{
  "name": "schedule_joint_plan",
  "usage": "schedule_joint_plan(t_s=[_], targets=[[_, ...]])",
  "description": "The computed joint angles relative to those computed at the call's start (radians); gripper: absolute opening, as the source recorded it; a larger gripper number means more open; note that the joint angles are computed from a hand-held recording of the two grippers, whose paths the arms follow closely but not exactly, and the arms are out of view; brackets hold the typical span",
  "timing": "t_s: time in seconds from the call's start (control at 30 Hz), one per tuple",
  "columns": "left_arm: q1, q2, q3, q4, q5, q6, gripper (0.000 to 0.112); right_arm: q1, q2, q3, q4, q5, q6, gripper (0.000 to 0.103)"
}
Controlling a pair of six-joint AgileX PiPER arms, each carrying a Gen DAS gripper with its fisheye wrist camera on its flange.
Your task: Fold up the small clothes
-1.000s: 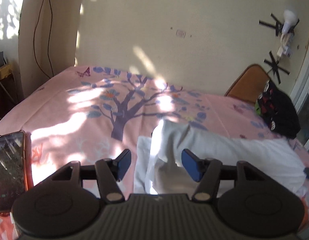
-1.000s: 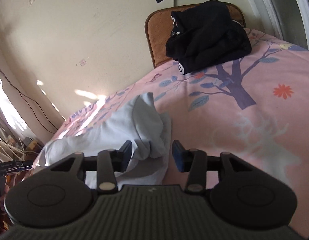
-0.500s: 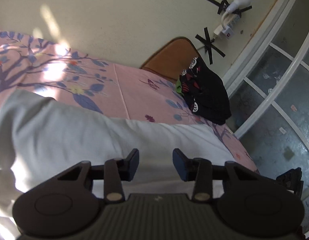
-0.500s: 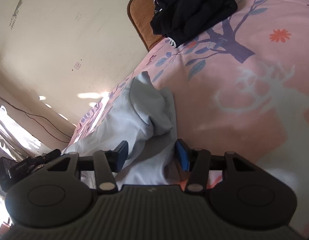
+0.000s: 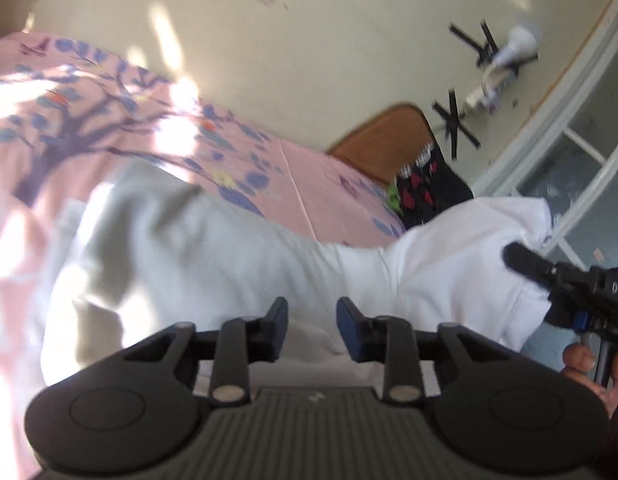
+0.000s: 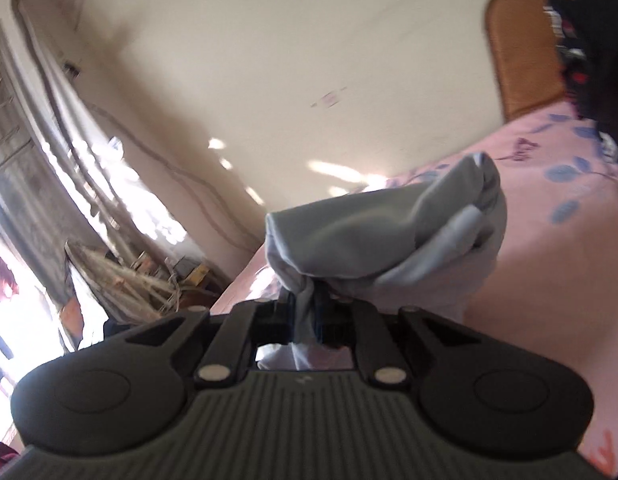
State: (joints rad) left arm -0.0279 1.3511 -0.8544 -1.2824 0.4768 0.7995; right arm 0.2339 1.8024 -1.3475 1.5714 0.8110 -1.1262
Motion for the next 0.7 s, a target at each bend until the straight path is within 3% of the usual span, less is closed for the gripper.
schedule_joint_plan(t_s=[0.07,0.17,0.2,0.27,0.33,0.37,0.4,0.5,0.57,0.7], targets=[[0.133,-0.088,0.057,-0.013,0.037,0.006,0.038,0.079,0.071,-0.134,-0.105,-0.005,0.071,0.012],[0.320,-0.192,0.112,0.039,0.090,-0.042,0.053,0.200,0.206,-0.343,-0.255,0.012,0.170,0.012],[0.369,-0.211,0.122,0.050,0.106,-0.055,0.061,0.237,0.247,-0.401,-0.314,0.005,0.209,0.012],[0.441,-0.224,0.135,0.046,0.139,-0.055,0.065,0.305,0.325,-0.518,-0.465,-0.008,0.309,0.013],[0.455,-0.206,0.132,0.033,0.151,-0.044,0.070,0.352,0.397,-0.609,-0.596,-0.015,0.389,0.021],[0.448,-0.191,0.126,0.029,0.151,-0.039,0.072,0.356,0.422,-0.627,-0.606,0.003,0.376,0.032],[0.437,-0.173,0.116,0.026,0.149,-0.032,0.077,0.350,0.425,-0.619,-0.582,0.018,0.351,0.039],[0.361,-0.120,0.086,0.025,0.104,-0.025,0.088,0.279,0.364,-0.523,-0.423,0.088,0.222,0.041],[0.291,-0.082,0.059,0.048,0.054,-0.047,0.097,0.222,0.293,-0.416,-0.299,0.084,0.114,0.041],[0.178,-0.006,-0.005,0.094,-0.018,-0.069,0.098,0.196,0.201,-0.293,-0.135,-0.087,0.018,0.041]])
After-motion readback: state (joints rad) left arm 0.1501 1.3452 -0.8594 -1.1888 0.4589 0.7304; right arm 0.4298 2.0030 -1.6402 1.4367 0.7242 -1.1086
